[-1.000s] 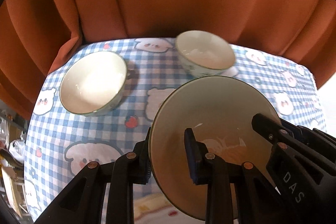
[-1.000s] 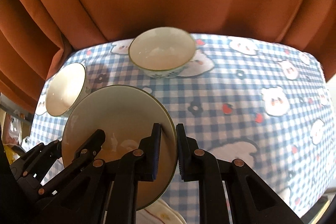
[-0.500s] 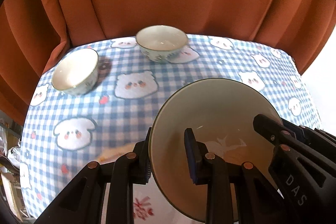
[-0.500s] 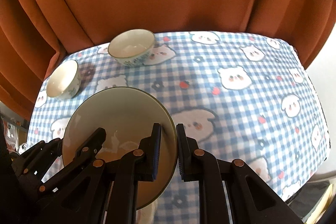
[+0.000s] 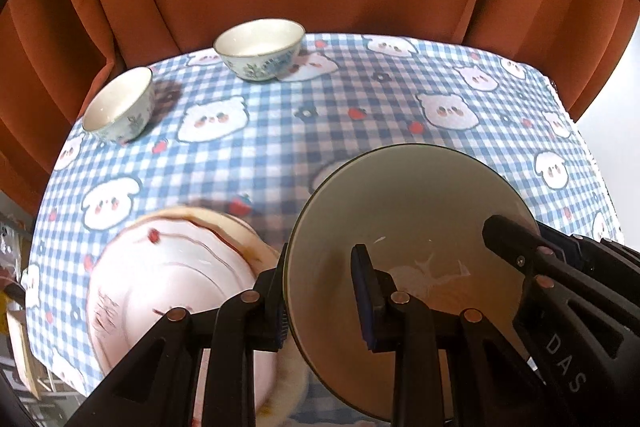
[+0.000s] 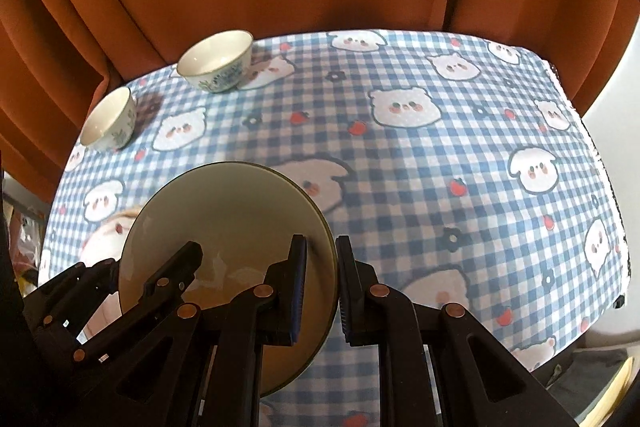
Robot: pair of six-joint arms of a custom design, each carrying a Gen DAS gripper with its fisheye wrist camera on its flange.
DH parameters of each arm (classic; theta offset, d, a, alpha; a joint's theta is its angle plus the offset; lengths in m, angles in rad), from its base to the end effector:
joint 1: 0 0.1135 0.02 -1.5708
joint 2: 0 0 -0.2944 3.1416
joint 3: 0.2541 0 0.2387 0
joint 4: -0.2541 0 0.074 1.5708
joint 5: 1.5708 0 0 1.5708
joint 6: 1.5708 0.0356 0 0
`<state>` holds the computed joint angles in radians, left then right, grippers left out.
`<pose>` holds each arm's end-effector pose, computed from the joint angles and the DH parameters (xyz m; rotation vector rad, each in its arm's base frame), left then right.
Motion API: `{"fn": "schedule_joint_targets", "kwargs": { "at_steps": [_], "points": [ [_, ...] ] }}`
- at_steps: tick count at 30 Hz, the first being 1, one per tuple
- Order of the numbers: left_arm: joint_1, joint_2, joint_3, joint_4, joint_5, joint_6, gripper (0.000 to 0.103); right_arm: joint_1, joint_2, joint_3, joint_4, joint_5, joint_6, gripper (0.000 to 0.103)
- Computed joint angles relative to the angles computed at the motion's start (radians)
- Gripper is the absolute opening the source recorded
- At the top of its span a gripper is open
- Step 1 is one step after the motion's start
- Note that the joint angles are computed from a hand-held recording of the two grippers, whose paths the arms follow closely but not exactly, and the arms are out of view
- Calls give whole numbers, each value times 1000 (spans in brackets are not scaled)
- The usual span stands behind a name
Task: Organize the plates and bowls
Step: 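Lift the held bowl and carry it toward the plate stack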
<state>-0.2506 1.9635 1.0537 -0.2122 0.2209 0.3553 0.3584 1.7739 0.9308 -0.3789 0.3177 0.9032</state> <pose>0.3556 -0.0991 0.1420 0.8613 2.5290 -0.2639 0.2986 0.1000 0.1679 0.7924 2.5561 -0.0681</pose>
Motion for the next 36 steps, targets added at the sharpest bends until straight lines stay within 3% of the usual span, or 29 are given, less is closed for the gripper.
{"fn": "schedule_joint_targets", "kwargs": {
  "at_steps": [12,22,26,33,35,36],
  "points": [
    [-114,18,-133,111,-104,-144,26,-95,-32,-219,178,-113,-135,18],
    [-147,40,-163,125,-163,-198,26,-136,12,-268,241,-210,-188,18],
    [-150,45,-165,132,-175,-211,26,-129,11,-273,256,-197,-207,18],
    [-156,43,-164,122,-178,-221,40,-139,8,-284,269,-218,-219,18],
    [-155,33,-172,128,-178,-219,59,-140,5,-286,269,-216,-220,18],
    [-155,26,-177,133,-179,-218,61,-137,2,-283,262,-208,-222,18]
  ]
}}
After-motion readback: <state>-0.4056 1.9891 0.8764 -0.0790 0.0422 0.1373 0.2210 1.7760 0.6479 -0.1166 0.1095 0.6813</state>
